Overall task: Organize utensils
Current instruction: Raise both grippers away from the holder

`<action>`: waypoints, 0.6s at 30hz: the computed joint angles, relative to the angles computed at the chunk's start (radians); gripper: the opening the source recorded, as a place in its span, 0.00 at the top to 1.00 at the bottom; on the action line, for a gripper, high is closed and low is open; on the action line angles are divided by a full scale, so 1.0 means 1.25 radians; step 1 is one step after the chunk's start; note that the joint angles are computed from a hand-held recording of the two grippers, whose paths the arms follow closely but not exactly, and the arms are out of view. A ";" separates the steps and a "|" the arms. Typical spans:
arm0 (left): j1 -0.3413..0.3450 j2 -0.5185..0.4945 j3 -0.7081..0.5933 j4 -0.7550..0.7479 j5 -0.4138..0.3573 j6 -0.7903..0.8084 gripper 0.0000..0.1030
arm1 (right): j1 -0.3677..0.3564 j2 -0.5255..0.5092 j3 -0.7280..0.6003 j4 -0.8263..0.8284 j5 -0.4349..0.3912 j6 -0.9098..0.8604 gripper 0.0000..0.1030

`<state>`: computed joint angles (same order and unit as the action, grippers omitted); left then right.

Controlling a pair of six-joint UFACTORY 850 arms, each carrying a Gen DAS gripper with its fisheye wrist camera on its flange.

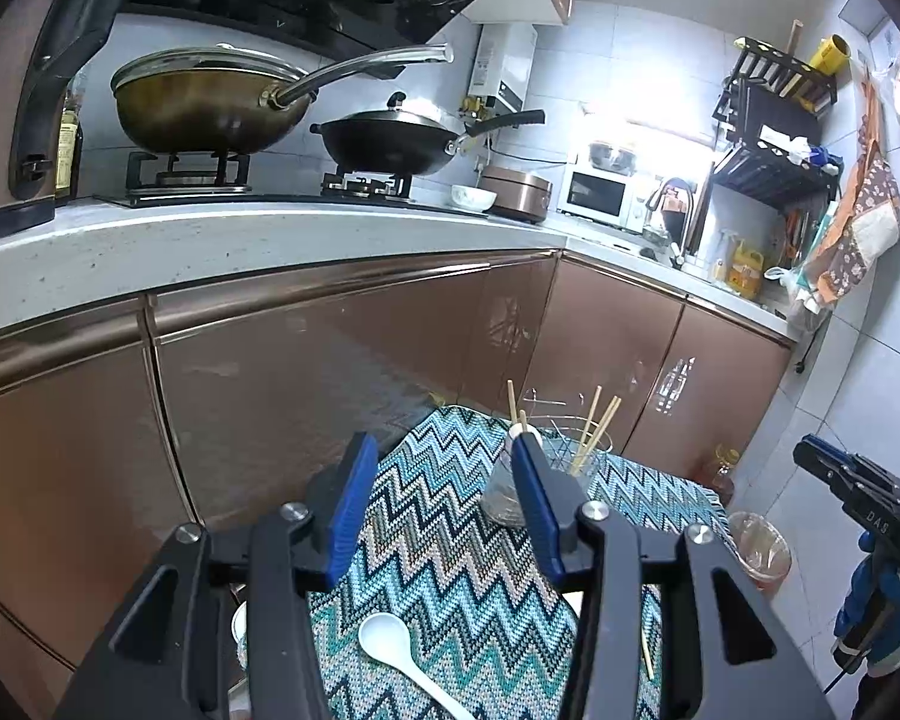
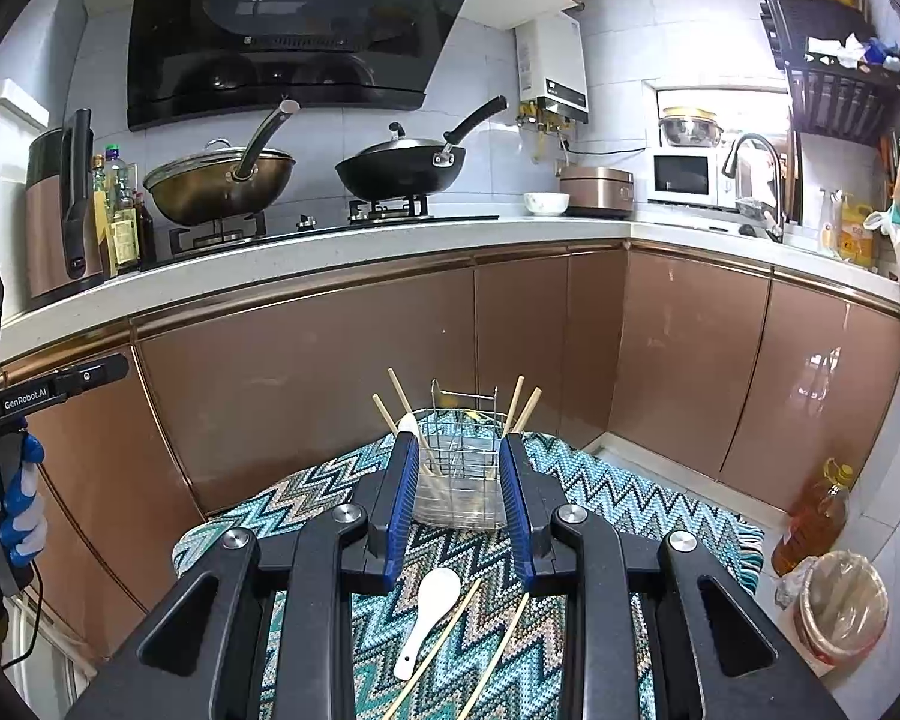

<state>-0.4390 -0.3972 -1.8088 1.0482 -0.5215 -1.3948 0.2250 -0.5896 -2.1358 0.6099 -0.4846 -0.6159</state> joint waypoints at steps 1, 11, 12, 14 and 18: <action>-0.001 0.005 0.007 0.003 0.002 -0.003 0.57 | -0.001 0.009 0.012 0.006 0.004 -0.006 0.73; -0.015 0.043 0.065 0.022 0.012 -0.033 0.56 | -0.003 0.072 0.088 0.027 0.027 -0.031 0.73; -0.015 0.046 0.070 0.020 0.014 -0.033 0.56 | -0.003 0.075 0.092 0.025 0.028 -0.030 0.73; -0.015 0.050 0.078 0.015 0.015 -0.034 0.56 | -0.004 0.080 0.098 0.020 0.028 -0.025 0.73; -0.008 0.056 0.095 -0.013 0.024 -0.023 0.56 | -0.008 0.078 0.098 0.003 0.017 0.002 0.73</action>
